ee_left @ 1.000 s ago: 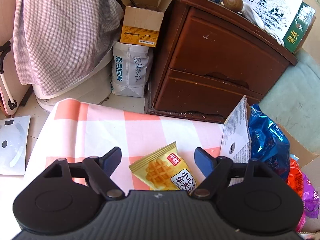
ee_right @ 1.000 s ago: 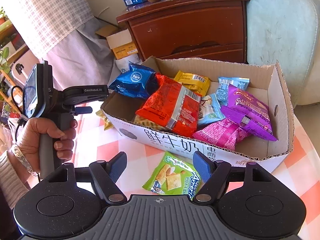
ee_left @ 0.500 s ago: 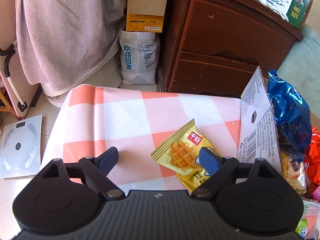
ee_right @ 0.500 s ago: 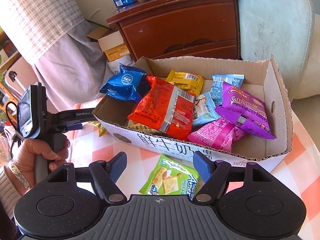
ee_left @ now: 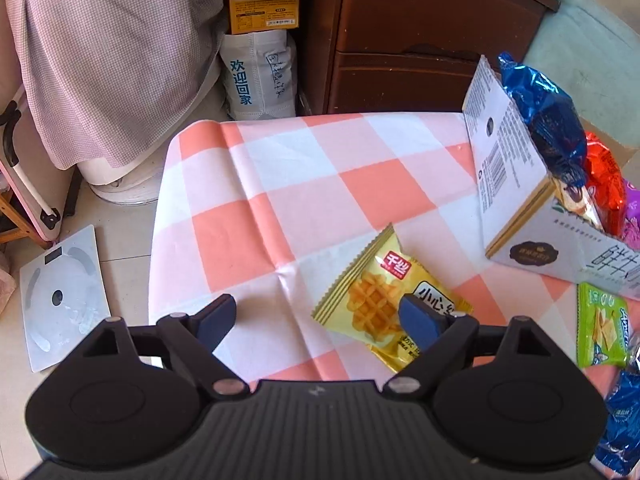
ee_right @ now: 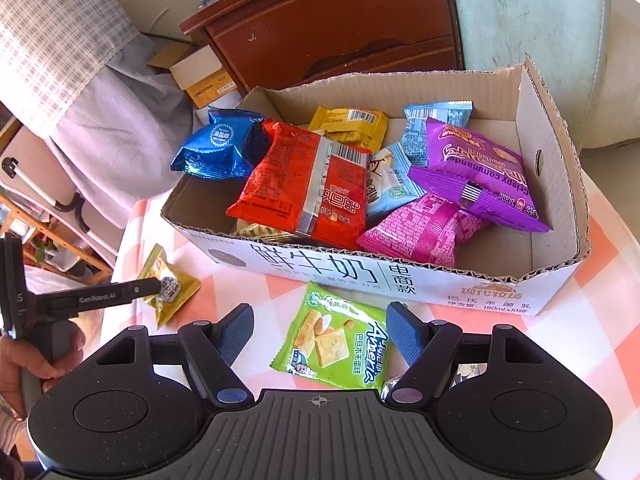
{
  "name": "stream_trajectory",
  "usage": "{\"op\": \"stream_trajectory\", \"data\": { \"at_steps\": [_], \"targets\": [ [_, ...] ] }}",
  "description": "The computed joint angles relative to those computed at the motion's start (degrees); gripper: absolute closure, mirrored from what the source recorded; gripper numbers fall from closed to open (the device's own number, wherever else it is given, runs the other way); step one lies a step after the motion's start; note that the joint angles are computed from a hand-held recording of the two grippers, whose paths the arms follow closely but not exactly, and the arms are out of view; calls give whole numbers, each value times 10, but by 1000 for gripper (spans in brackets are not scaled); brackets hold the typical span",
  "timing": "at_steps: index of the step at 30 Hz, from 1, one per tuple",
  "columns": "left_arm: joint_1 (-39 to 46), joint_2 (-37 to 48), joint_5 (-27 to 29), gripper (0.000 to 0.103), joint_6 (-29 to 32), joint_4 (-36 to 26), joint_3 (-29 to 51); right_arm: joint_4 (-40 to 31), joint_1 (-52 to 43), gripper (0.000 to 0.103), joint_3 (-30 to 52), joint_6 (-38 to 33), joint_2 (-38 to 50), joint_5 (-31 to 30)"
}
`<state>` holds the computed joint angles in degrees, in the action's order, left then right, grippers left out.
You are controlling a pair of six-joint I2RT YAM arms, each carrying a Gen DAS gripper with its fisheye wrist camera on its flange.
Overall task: Organize snacks
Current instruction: 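Move the left gripper to the yellow waffle packet while the right gripper approaches the green Amenia packet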
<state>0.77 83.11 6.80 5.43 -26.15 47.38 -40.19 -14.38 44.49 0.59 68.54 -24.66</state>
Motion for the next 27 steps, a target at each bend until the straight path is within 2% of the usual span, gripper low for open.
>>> {"op": "stream_trajectory", "data": {
  "at_steps": [5, 7, 10, 14, 21, 27],
  "targets": [
    [-7, -60, -2, 17, 54, -52, -27, 14, 24, 29, -10, 18, 10, 22],
    [-16, -89, -8, 20, 58, -57, -41, 23, 43, 29, -15, 24, 13, 41],
    [-19, -121, 15, 20, 52, -60, -51, 39, 68, 29, -23, 34, 19, 63],
    [-27, -126, 40, 19, 22, -75, -42, 61, 94, 27, -36, 37, 16, 83],
    [-47, -89, 19, 19, -55, -73, -32, 48, 106, 29, -31, 6, 11, 15],
    [-91, -73, -30, 19, -105, -63, -29, 30, 104, 29, -23, 44, -14, 75]
  ]
}}
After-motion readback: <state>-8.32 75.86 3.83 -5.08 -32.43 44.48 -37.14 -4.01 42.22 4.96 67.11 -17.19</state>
